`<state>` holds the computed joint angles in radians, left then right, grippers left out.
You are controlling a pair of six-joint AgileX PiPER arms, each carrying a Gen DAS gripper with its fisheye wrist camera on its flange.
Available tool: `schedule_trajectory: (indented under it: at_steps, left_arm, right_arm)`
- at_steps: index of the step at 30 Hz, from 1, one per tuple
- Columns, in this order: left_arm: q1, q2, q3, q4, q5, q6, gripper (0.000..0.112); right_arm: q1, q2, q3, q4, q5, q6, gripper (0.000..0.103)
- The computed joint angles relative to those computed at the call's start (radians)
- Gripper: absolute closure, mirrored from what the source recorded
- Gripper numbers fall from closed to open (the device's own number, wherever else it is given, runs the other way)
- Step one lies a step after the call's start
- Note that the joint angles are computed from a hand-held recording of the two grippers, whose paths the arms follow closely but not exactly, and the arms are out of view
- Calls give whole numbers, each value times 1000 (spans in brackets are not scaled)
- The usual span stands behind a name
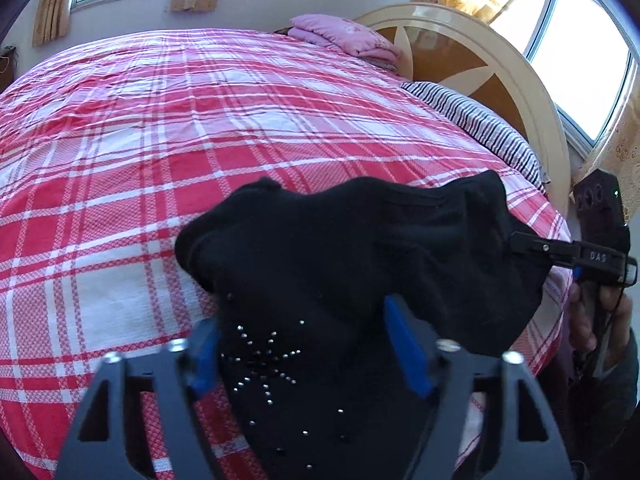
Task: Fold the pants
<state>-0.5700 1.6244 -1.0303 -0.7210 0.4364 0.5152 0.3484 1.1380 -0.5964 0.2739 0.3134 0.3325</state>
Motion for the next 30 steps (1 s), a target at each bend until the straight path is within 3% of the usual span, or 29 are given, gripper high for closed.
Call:
schedule_trajectory:
  at_steps: [2,4,8,10,14,16,20,24,30]
  left_arm:
    - [6,-8,2,-14,8,15,73]
    - [21,-7,-1,-60,31,64,81]
    - [67,-11,8,-175,76,154,88]
    - [95,-19,13,-239,110,202,90]
    - [142,-55,15,-289,158,239,96]
    - [174,-75,10,-288,178,246,96]
    - [278,-120,-1,-250,220,250,96]
    - [436,-141,-28,-197,254,250,96]
    - [691,-134,-94,-144,289,285,96]
  right_arm:
    - [28,2,-5,-46,-7,45,61]
    - [18,-2,-1,58,-14,-58,70]
    - [9,-36,5,143,-20,-143,73]
    - [24,-54,-2,104,-18,-103,74]
    - [113,-53,-64,-144,-9,150,74]
    - [137,-5,-128,-162,-3,153,74]
    - [113,170,-293,105,11,-164,75]
    - [122,437,-573,361,74,-459,75]
    - [184,867,-1158,413,235,-507,75]
